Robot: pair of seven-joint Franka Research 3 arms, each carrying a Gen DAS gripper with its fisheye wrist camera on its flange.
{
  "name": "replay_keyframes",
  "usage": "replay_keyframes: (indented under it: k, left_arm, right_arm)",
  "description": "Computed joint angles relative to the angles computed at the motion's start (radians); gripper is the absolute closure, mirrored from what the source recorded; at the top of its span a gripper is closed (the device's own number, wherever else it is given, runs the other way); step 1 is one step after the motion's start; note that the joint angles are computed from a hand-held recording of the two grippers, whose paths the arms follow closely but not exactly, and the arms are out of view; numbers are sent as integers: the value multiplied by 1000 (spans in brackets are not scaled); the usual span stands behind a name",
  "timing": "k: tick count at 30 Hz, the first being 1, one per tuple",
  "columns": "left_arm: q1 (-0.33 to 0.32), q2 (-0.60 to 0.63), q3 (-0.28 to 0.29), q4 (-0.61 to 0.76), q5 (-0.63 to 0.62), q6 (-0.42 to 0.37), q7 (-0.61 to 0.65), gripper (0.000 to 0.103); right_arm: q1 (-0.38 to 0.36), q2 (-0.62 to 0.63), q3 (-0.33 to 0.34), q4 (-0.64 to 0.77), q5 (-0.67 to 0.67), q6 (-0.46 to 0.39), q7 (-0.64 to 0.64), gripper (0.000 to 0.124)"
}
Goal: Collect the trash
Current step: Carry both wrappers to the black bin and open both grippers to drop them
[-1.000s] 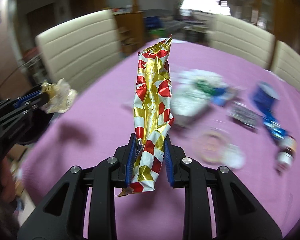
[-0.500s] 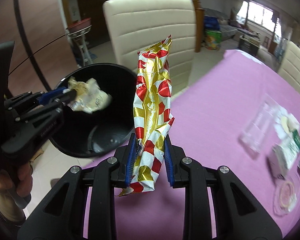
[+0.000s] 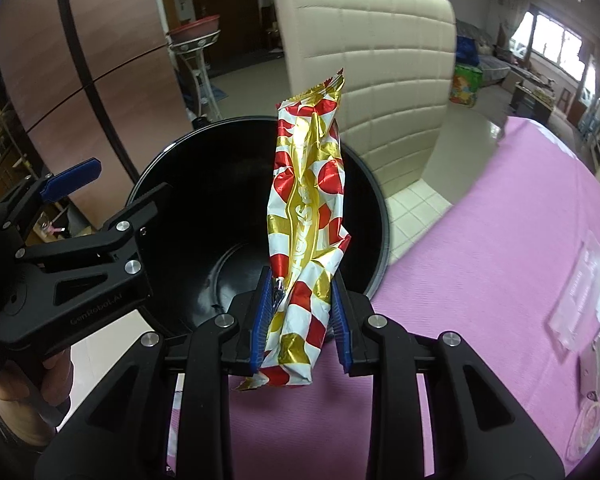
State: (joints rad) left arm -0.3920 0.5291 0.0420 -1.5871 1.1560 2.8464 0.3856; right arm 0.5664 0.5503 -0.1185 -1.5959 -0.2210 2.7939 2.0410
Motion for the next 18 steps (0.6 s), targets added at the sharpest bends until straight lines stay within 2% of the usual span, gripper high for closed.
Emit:
replay_keyframes:
  k: [2,3,4,5,6,7,9,12,18]
  left_arm:
    - [-2,-10,5,-15,8,-4,-11,20]
    - [1,-13,3,-18,6,-5,-10,20]
    - [5,-11,-3,-15,-2,-9,-4,20]
    - [8,-13,-5,-18,-6,-9,-3,20]
    - [9,-16,-7,-22,-9,-10,-1,20]
    - [8,-20,-6,-28,-6,-9,-6,20]
    - [13,-18,-15,-27,-19,-6,8,20]
    - [8,-21,-12,-32,-11,13,4,20]
    - [-3,-7,-33,-10,-47,33,69,20]
  right_arm:
    - [-14,14,21,26,19,-21,-25,89]
    - [-16,16,24,31,25,-27,-28,68]
    - [3,11,0,19,10,-6,3,42]
    - [33,4,-39,0,-23,31,48,37]
    - [75,2,-90,-10,-69,49,99,37]
    - [104,1,-126,-8,-108,30,132,38]
    - [133,-6,-164,-13,-171,-8,198,38]
    - [101,-33,-138,-48,-197,-6,245,39]
    - [75,-106,-139,-150,-302,10,377,39]
